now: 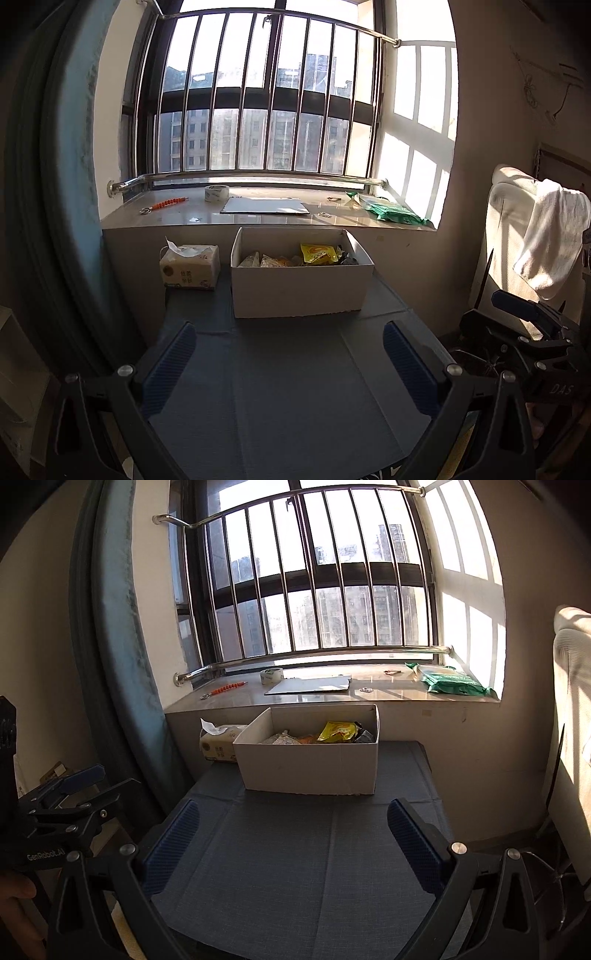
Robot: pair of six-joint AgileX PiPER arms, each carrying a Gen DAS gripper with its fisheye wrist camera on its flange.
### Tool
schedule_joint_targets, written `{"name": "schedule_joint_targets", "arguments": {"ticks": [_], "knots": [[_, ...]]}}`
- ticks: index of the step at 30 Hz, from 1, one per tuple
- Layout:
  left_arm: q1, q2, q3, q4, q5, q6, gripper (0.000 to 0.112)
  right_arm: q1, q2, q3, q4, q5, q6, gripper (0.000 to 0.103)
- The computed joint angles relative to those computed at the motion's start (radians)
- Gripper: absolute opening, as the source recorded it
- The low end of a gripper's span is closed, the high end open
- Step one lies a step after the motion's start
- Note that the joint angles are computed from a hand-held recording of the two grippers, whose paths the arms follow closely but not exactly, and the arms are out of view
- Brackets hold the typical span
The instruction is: Organize snacks
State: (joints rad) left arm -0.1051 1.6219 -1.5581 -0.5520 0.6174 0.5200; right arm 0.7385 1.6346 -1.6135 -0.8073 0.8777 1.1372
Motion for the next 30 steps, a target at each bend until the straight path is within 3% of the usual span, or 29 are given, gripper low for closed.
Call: {"name": "schedule_joint_targets", "arguments": {"ticks": [30], "knots": [[-0.012, -0.001, 0.012, 0.027, -0.008, -0.011, 0.103, 0.002, 0.011, -0.013, 0.013, 0.005, -0.009, 0.103]]}}
